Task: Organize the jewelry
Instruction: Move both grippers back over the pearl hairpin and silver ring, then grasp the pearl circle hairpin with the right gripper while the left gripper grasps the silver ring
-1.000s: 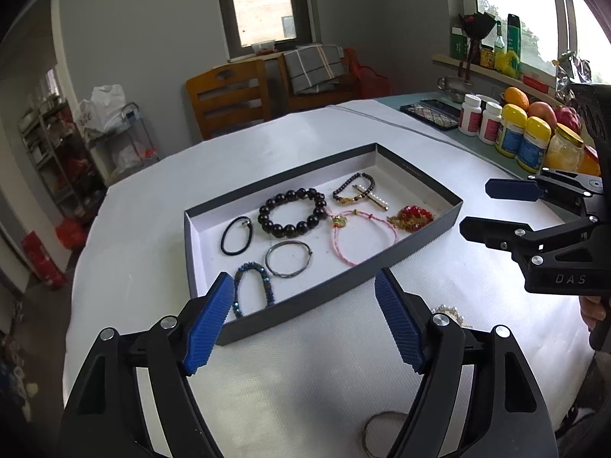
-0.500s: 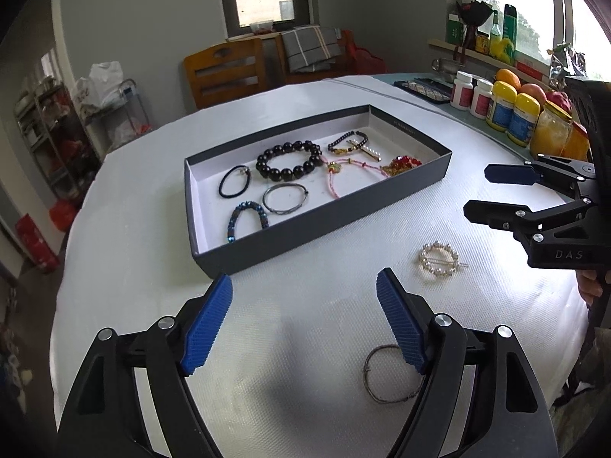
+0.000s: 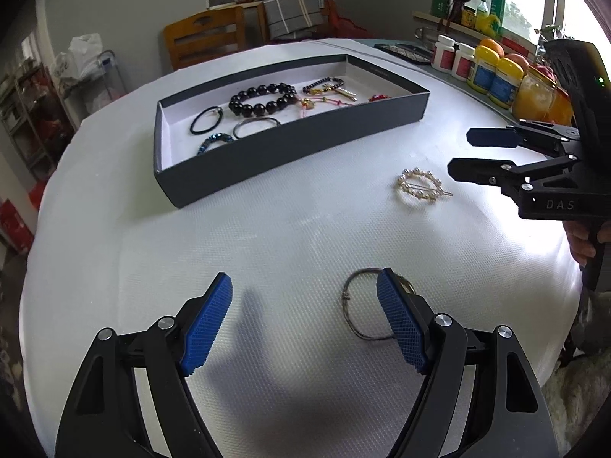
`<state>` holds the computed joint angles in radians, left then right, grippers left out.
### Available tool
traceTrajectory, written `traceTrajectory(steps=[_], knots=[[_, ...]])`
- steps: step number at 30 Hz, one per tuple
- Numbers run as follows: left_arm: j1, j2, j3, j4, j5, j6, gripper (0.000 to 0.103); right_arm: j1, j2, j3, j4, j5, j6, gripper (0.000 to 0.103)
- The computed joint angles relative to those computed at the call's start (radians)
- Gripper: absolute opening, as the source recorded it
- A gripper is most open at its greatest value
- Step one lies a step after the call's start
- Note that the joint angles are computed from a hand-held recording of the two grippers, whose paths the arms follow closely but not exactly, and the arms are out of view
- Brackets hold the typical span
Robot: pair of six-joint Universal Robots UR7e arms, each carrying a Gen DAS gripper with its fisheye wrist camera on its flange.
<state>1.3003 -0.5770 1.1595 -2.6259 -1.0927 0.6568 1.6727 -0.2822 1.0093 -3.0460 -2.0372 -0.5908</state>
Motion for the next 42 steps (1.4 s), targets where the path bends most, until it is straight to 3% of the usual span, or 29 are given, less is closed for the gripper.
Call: traceTrajectory(steps=[6, 15, 18, 20, 23, 27, 30, 42], knots=[[0.0, -0.029, 0.05, 0.036, -0.058, 0.013, 0.08, -0.002, -0.003, 0.009, 0.021, 0.006, 0.001, 0.068], [0.0, -0.028, 0.073, 0.027, -0.063, 0.039, 0.078, 0.003, 0.014, -0.016, 0.098, 0.02, -0.019, 0.067], [-0.001, -0.032, 0.094, -0.011, -0.06, 0.068, 0.071, 0.007, 0.028, -0.034, 0.115, 0.016, -0.028, 0.067], [0.001, -0.036, 0.105, -0.029, -0.073, 0.084, 0.058, 0.008, 0.039, -0.057, 0.139, 0.015, -0.029, 0.066], [0.003, -0.039, 0.108, -0.035, -0.082, 0.094, 0.049, 0.012, 0.059, -0.089, 0.154, 0.003, -0.038, 0.062], [0.005, -0.037, 0.108, -0.044, -0.093, 0.108, 0.049, 0.01, 0.069, -0.11, 0.167, 0.009, -0.034, 0.059], [0.007, -0.033, 0.103, -0.049, -0.103, 0.117, 0.049, 0.01, 0.075, -0.117, 0.155, 0.011, -0.036, 0.042], [0.007, -0.034, 0.104, -0.067, -0.107, 0.125, 0.048, 0.014, 0.064, -0.091, 0.121, 0.01, -0.056, 0.041]])
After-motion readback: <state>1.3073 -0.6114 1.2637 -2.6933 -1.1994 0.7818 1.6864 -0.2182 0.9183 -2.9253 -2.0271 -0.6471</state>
